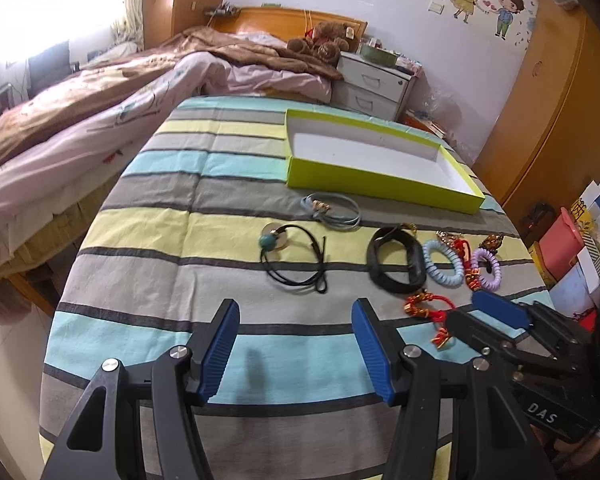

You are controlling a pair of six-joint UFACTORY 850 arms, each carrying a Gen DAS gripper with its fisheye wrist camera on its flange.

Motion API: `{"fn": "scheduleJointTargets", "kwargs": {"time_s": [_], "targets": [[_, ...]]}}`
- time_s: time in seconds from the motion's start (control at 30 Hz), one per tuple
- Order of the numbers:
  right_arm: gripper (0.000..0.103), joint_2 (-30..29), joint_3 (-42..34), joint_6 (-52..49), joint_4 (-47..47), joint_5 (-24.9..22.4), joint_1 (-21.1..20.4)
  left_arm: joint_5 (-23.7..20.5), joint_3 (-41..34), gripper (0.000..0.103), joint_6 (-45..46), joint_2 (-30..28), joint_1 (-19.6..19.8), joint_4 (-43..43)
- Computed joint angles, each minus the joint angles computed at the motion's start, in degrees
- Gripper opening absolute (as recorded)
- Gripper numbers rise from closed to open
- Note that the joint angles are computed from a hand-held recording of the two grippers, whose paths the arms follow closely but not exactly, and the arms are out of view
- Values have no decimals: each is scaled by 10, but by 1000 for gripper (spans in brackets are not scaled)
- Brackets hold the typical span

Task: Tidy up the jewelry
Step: 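Lower the right tool onto the red knotted charm and close it, then grasp the black hair tie with teal bead with the left tool while the right tool lifts the red charm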

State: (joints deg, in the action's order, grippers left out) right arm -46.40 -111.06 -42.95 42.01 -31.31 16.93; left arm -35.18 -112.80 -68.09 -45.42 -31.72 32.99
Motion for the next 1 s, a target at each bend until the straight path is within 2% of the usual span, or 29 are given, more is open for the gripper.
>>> {"fn": "scheduleJointTargets", "kwargs": {"time_s": [0.1, 0.27, 0.37, 0.47, 0.53, 0.6, 0.7, 0.77, 0.8, 0.87, 1.0], "targets": [[51, -25, -37, 26, -29, -34, 5, 20, 24, 58, 0, 13, 9, -10], [51, -38, -55, 49, -73, -49, 13, 35, 24, 58, 46, 10, 21, -58], [36, -37, -52, 66, -101, -36, 17, 44, 11, 58, 72, 0, 28, -86], [21, -35, -49, 74, -117, -31, 17, 31, -15, 58, 86, -15, 32, -87], [16, -36, -50, 76, -116, -32, 15, 27, -36, 58, 99, -27, 35, -96], [13, -33, -46, 70, -112, -32, 14, 10, -65, 58, 108, -44, 38, -100], [11, -28, -38, 59, -97, -32, 10, -38, -126, 57, 133, -81, 36, -78], [11, -21, -28, 50, -87, -25, 7, -53, -165, 48, 184, -104, 41, -119], [11, -17, -23, 46, -81, -22, 5, -73, -193, 47, 198, -121, 41, -128], [11, -14, -19, 42, -72, -15, 3, -114, -239, 43, 202, -150, 37, -108], [11, -2, -6, 32, -46, 4, -4, -135, -275, 37, 222, -175, 37, -121]]}}
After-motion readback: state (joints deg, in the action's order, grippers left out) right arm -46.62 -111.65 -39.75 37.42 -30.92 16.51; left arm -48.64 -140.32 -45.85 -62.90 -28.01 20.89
